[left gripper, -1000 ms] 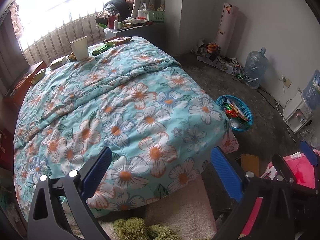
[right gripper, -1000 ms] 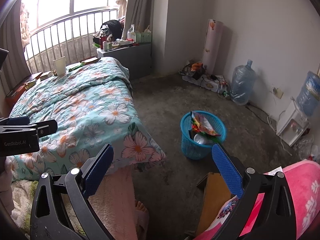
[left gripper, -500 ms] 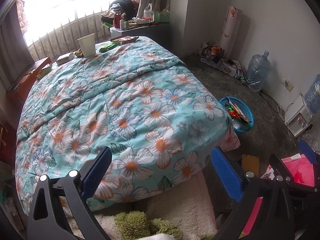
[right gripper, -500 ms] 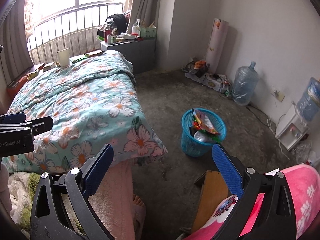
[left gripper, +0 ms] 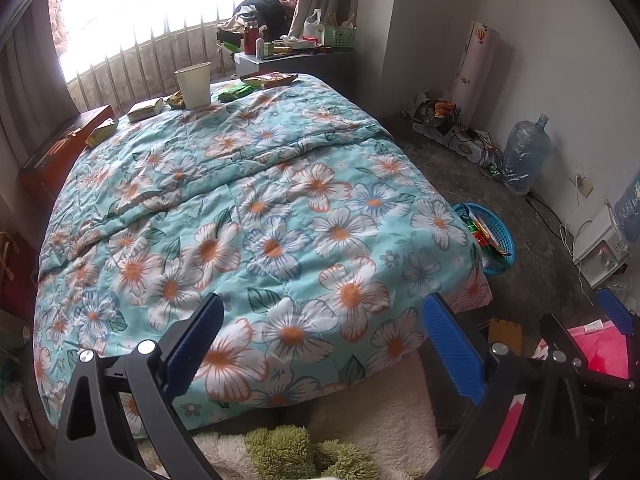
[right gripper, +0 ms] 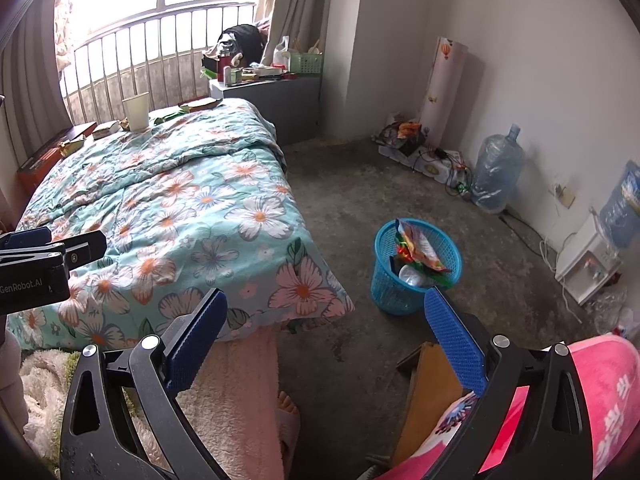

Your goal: Collect trash

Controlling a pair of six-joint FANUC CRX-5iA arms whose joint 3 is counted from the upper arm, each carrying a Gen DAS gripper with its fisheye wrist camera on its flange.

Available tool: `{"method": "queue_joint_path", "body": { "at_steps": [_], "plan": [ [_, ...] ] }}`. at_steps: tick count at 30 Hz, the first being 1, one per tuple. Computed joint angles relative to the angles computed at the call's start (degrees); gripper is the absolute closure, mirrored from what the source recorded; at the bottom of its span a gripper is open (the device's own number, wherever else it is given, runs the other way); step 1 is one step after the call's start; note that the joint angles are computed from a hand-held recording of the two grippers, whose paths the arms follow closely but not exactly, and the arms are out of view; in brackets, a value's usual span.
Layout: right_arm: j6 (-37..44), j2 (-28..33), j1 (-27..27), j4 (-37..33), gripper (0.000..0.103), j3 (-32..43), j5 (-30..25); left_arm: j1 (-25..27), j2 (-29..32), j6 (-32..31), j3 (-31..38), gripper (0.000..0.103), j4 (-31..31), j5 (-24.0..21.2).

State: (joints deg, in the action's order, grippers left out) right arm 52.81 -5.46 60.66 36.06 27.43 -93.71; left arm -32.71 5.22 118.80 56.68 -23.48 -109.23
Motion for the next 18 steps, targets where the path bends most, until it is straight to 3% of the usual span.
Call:
{"method": "queue_joint_path", "body": {
  "at_steps": [18],
  "plan": [
    [0.06, 0.01, -0.41, -0.25, 0.008, 0.46, -0.37, -0.39, 0.42, -0.31, 0.57, 0.006, -0.59, -0.31]
  ]
}}
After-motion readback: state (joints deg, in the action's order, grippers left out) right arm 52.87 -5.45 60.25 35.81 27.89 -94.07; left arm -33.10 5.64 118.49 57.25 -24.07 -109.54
